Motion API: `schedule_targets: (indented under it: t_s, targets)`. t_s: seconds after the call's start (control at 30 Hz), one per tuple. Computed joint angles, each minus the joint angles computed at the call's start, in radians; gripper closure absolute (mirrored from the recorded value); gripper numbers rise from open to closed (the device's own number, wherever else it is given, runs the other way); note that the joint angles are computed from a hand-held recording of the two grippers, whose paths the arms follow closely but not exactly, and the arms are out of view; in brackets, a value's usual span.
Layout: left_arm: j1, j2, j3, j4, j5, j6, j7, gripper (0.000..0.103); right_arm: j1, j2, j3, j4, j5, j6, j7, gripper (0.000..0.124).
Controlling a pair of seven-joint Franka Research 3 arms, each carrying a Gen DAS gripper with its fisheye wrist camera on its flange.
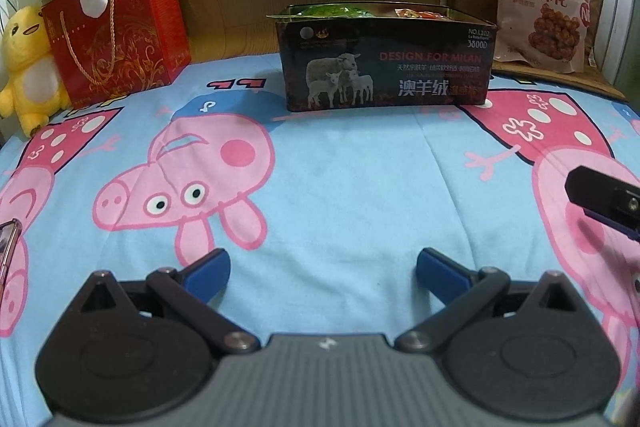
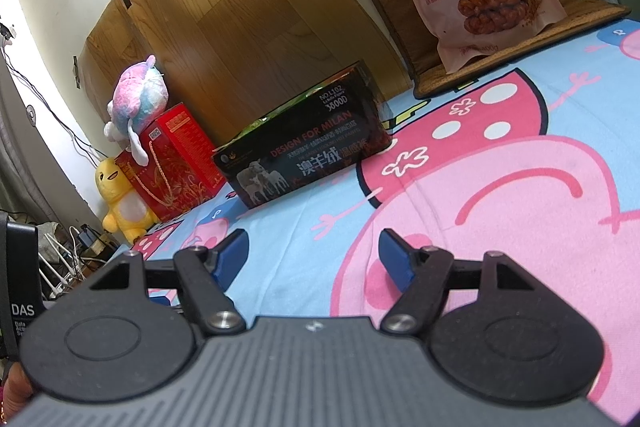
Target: Organize snacks
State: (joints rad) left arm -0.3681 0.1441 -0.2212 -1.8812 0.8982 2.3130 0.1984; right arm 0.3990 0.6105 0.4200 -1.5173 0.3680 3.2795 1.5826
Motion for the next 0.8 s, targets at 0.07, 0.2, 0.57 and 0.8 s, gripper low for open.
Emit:
schedule_targets:
  t_s: [0.07,0.2,0.57,0.8]
  targets:
    - [0.0,0.001,0.0,0.0,0.001,0.002,-0.001,0.0,0.018,-0.002,-0.02,0.002,0.002,-0.002,0.006,0.05]
    - [0.0,0.001,0.001,-0.001,0.004,0.005,-0.002,0.0,0.022,-0.001,-0.027,0.003,0.002,-0.003,0.01,0.05]
    - [0.007,-0.001,0.003,-0.007,-0.005,0.027,-0.006,0.0,0.024,0.0,-0.028,0.007,0.002,-0.006,0.009,0.05]
    - [0.021,-0.018,0.009,-0.04,0.015,0.113,-0.02,0.0,0.02,0.002,-0.024,0.01,0.001,-0.01,0.005,0.05]
